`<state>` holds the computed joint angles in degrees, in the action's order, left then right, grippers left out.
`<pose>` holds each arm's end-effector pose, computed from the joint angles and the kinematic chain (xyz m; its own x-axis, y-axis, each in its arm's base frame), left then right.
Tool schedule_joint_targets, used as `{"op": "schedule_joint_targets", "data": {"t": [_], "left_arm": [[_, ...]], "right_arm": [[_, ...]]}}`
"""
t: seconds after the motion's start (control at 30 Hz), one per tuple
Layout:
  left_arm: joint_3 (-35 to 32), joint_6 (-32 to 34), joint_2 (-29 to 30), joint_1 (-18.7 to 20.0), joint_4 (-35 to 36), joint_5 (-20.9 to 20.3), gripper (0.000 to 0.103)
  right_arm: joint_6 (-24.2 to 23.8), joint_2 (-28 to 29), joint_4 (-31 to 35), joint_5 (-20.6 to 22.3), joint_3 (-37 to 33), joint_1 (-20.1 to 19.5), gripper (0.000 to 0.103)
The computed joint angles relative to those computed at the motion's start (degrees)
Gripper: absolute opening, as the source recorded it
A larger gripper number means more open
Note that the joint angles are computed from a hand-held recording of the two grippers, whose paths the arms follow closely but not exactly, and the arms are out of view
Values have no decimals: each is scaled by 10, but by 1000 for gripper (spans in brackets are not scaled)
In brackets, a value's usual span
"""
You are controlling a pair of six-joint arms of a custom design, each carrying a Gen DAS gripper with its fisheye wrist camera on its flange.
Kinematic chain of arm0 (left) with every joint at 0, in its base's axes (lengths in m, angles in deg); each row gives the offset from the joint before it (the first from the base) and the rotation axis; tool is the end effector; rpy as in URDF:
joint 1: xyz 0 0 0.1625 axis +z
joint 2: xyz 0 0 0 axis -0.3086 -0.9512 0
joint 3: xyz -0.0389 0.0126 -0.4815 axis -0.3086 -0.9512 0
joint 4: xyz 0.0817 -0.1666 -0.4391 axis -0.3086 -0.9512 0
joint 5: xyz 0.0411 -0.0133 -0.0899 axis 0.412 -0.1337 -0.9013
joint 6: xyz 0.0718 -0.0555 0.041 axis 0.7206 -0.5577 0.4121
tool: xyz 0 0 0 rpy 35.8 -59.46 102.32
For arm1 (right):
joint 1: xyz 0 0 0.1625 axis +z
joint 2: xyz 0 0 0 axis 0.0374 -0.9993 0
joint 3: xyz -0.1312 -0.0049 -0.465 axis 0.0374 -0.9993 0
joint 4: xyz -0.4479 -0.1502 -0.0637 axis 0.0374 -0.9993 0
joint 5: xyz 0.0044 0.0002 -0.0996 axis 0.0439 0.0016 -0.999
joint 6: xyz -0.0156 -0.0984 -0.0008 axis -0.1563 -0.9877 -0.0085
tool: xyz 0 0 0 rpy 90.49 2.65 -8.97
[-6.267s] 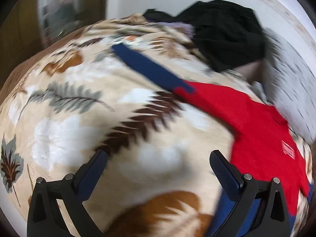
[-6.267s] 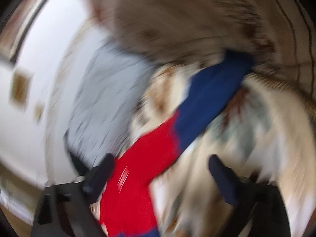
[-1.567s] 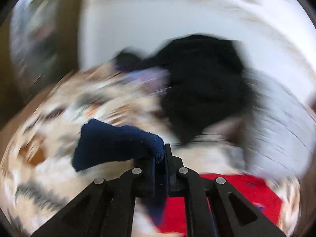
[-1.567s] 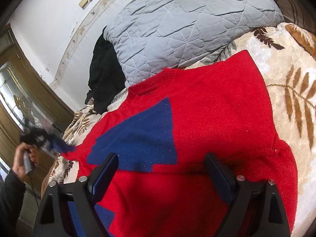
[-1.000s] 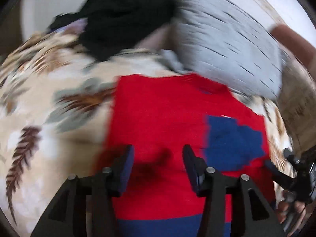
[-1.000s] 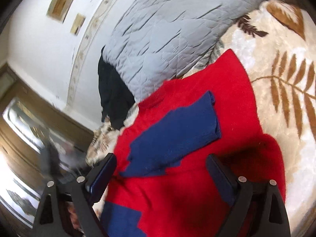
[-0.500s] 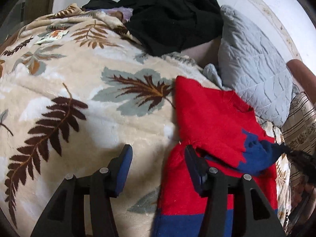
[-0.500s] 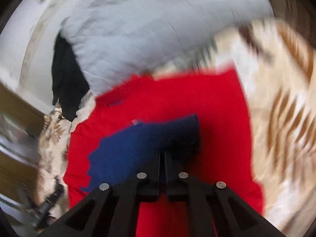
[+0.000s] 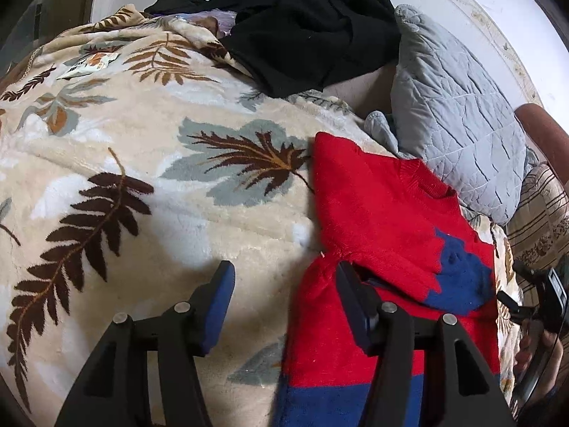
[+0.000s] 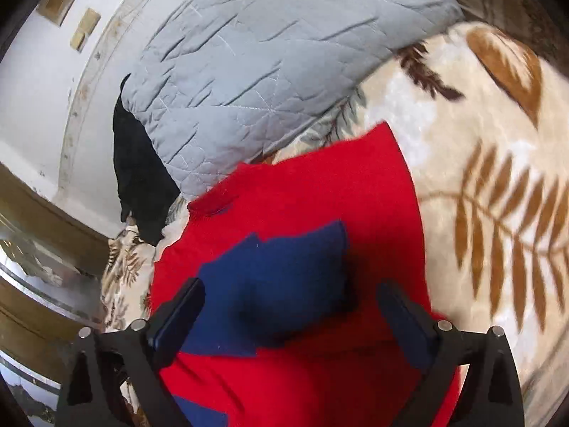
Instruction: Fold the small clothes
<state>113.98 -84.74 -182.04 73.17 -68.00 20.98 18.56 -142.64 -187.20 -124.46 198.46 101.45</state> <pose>-0.0799 -0.4579 0.3205 -0.9093 -0.0461 -0.4135 0.2067 0.8125 -0.5451 0.2122 -0.4783 0.1923 -0.9675 0.2007 0.1539 0.0430 0.7301 -0.6820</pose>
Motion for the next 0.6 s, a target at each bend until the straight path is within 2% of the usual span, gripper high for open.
{"op": "schedule_joint_targets", "data": {"t": [0.1, 0.17, 0.2, 0.23, 0.3, 0.37, 0.4, 0.47, 0.5, 0.53, 0.57, 0.6], "left_arm": [[-1, 0, 1, 2, 0, -2, 60], [-3, -1, 3, 5, 2, -3, 60], [-4, -1, 4, 6, 4, -4, 60], [-4, -1, 5, 7, 3, -4, 60], [-3, 0, 3, 6, 1, -3, 60], [-3, 1, 2, 4, -4, -1, 60], [-2, 2, 3, 3, -7, 0, 60], [-3, 5, 7, 4, -7, -4, 60], [-4, 5, 8, 5, -5, -5, 60], [-4, 5, 9, 4, -1, -4, 60], [-3, 6, 8, 3, 1, -2, 60], [-3, 6, 8, 2, 1, -2, 60]], "right_arm": [[8, 7, 55, -1, -25, -8, 98], [-22, 20, 92, -29, -47, -3, 79], [-33, 29, 133, -68, -63, 10, 36], [-34, 35, 170, -96, -76, 18, 7], [-71, 51, 193, -155, -94, 48, 7], [-123, 62, 143, -210, -101, 82, 7], [-131, 60, 132, -227, -104, 92, 7], [-142, 72, 122, -266, -111, 91, 7], [-125, 71, 146, -259, -110, 80, 12], [-93, 65, 182, -229, -105, 57, 16], [-76, 61, 194, -203, -100, 41, 22], [-62, 49, 181, -174, -86, 30, 24]]}}
